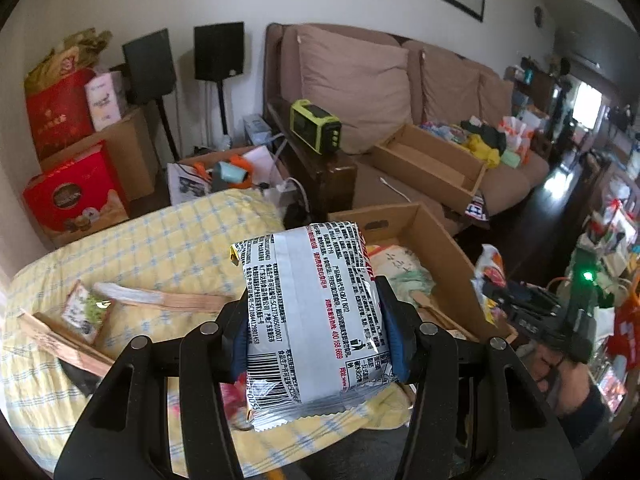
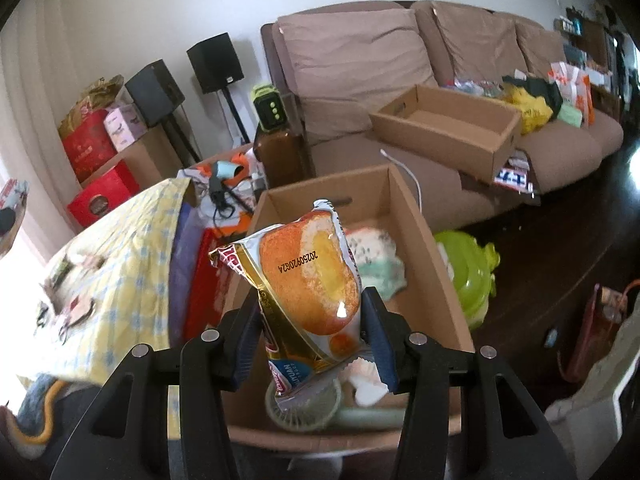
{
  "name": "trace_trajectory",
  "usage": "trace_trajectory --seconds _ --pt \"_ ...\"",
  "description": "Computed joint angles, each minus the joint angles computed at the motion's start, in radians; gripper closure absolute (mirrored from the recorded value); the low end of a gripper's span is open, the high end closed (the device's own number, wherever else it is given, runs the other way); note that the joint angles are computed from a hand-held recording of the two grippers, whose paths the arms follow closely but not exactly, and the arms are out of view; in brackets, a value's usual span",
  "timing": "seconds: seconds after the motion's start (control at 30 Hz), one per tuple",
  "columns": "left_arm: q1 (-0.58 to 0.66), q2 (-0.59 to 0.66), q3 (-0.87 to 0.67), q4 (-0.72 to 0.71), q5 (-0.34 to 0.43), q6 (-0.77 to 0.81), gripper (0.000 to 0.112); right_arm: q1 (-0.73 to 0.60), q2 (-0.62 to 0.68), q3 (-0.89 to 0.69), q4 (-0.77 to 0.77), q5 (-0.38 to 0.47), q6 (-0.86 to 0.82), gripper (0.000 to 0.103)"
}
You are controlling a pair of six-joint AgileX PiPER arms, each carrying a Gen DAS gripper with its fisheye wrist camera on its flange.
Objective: Organize objects
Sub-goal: 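Carry the white packet with the left gripper while the right carries the orange bag over the cardboard box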
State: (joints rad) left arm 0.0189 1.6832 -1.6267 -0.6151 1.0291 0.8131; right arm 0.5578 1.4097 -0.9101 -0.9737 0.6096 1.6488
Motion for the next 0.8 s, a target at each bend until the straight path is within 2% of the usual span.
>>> trace_trajectory --seconds 0.1,0.2,0.37,0.47,0.6,0.8 --pt "-0.062 0.003 0.003 0.013 -0.028 -0.031 0.062 -0.026 0.022 -0.017 0.001 -0.001 -0.046 0.054" --pt "-0.117 0.021 -0.019 0.045 -0.041 -0.088 0.062 -0.017 0.034 -0.008 0.003 0.045 -0.063 0.054" --pt "-0.181 0.075 -0.083 0.038 -0.001 -0.163 0.062 -0.038 0.011 0.031 -0.012 0.005 -0.034 0.054" --pt "-0.219 0.091 -0.082 0.047 -0.019 -0.185 0.062 -0.044 0.014 0.031 -0.005 -0.002 -0.046 0.054" --pt "-0.251 0.127 -0.092 0.042 0.001 -0.223 0.062 -0.061 0.022 0.032 0.015 -0.027 -0.065 0.054" --pt "-0.312 0.147 -0.039 0.085 -0.088 -0.243 0.062 -0.071 0.026 0.037 0.024 -0.041 -0.071 0.054"
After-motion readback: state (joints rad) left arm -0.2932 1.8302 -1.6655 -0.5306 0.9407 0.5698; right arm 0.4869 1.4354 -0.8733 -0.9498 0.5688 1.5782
